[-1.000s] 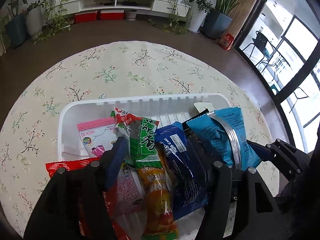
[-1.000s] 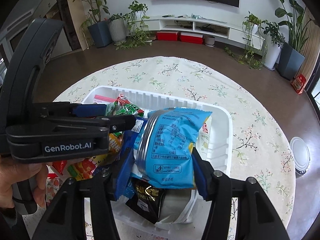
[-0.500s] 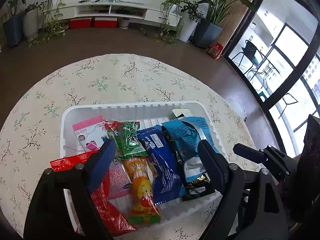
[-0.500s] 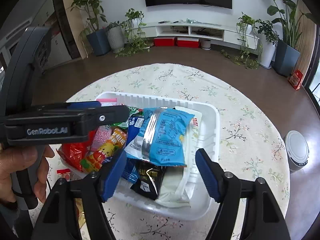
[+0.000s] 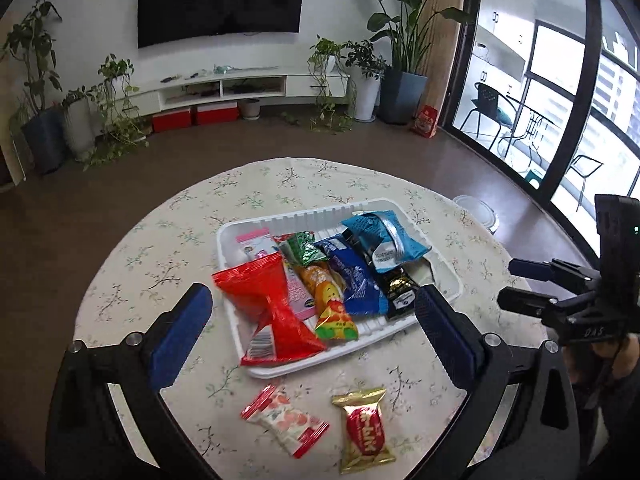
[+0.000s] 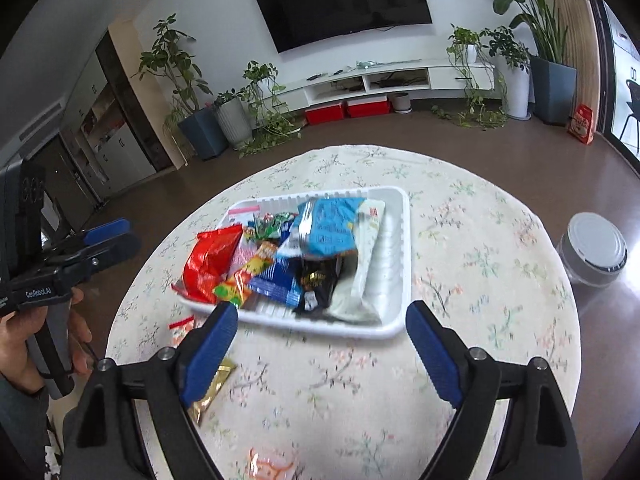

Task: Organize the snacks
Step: 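Withdraw both tools from the tray over the remaining snacks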

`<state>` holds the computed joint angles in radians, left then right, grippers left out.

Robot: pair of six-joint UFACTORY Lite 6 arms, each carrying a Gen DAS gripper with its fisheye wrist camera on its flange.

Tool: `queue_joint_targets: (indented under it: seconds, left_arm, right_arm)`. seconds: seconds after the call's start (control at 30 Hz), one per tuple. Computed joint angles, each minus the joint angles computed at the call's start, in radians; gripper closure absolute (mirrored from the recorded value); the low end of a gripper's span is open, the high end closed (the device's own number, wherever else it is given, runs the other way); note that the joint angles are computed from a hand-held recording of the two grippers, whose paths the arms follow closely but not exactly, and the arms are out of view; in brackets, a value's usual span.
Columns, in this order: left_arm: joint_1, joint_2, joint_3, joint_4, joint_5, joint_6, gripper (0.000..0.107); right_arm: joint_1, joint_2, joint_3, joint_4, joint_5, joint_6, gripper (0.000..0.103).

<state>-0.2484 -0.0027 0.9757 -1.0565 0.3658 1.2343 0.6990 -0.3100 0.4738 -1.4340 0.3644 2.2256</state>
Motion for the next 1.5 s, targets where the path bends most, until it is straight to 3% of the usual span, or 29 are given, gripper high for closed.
queue_joint_targets:
  seconds: [0.13, 0.23, 0.47, 0.6, 0.9, 0.93, 1.07, 1.5]
  left_arm:
    - [0.096, -0.111, -0.134, 0.094, 0.05, -0.112, 0.004]
    - [0.159, -0.162, -0.236, 0.067, 0.101, -0.087, 0.004]
    - [0.095, -0.29, -0.478, 0.015, 0.036, -0.006, 0.004]
    - [-0.002, -0.279, -0.521, 0.007, -0.062, -0.03, 0.005]
    - [-0.197, -0.157, -0.442, 0.315, -0.178, -0.387, 0.007]
    - [-0.211, -0.133, -0.43, 0.317, -0.186, -0.392, 0.01]
    - [-0.24, -0.015, -0.367, 0.316, -0.197, -0.394, 0.041]
    - [-0.278, 0.142, -0.279, 0.416, -0.249, -0.515, 0.042]
  right_arm:
    - [0.157, -0.066, -0.07, 0.075, 0.096, 0.069, 0.015]
    - [0.279, -0.078, -0.107, 0.128, 0.162, 0.144, 0.015]
    - [0.581, 0.004, -0.122, 0.185, 0.304, 0.388, 0.015]
    - [0.705, 0.097, -0.08, 0.258, 0.357, 0.44, 0.015]
    - [0.79, 0.208, -0.01, 0.291, 0.371, 0.483, 0.015]
    - [0.791, 0.222, -0.002, 0.288, 0.366, 0.486, 0.015]
    - [0.793, 0.249, 0.019, 0.282, 0.357, 0.486, 0.016]
    - [0.787, 0.296, 0.059, 0.284, 0.347, 0.451, 0.016]
